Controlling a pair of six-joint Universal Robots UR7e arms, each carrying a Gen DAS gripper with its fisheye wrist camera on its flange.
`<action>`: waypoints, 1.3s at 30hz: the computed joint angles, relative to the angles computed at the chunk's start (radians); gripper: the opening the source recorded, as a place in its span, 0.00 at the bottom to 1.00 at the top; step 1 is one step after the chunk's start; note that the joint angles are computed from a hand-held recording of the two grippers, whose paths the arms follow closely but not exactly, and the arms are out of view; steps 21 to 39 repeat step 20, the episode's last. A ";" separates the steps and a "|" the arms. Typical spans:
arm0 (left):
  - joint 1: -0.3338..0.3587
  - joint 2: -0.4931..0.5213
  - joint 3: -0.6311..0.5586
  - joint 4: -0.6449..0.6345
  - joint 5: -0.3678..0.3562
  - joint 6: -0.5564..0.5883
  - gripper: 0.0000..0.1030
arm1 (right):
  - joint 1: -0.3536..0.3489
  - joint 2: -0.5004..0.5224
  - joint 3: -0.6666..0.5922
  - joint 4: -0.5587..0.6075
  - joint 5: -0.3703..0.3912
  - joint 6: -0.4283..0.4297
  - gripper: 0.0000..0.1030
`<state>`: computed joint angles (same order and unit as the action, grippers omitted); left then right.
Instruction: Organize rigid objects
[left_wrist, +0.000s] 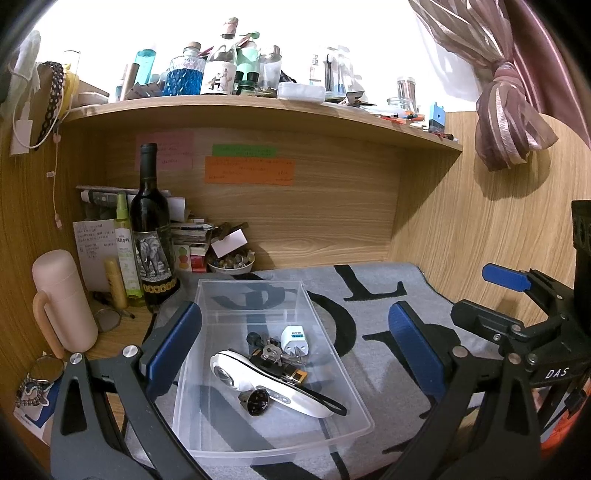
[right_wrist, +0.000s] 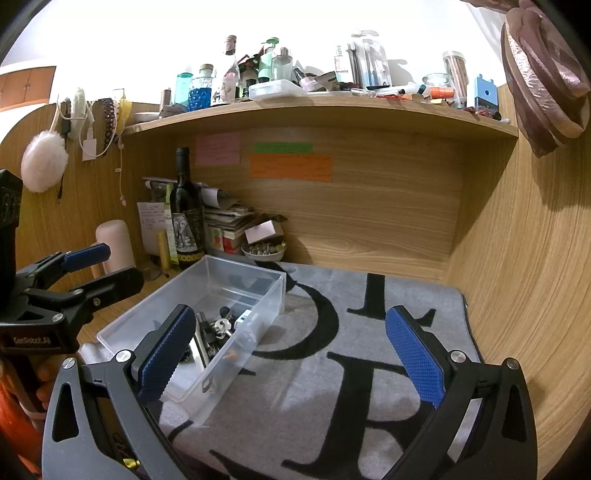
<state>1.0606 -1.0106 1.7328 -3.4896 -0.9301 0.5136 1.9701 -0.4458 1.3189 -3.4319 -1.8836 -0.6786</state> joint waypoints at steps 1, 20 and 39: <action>0.000 0.000 0.000 0.001 0.001 -0.001 1.00 | 0.000 0.000 -0.001 0.001 0.000 0.000 1.00; 0.008 0.001 -0.006 0.049 -0.017 -0.035 1.00 | -0.005 0.002 -0.016 0.026 0.004 -0.003 1.00; 0.008 0.001 -0.006 0.049 -0.017 -0.035 1.00 | -0.005 0.002 -0.016 0.026 0.004 -0.003 1.00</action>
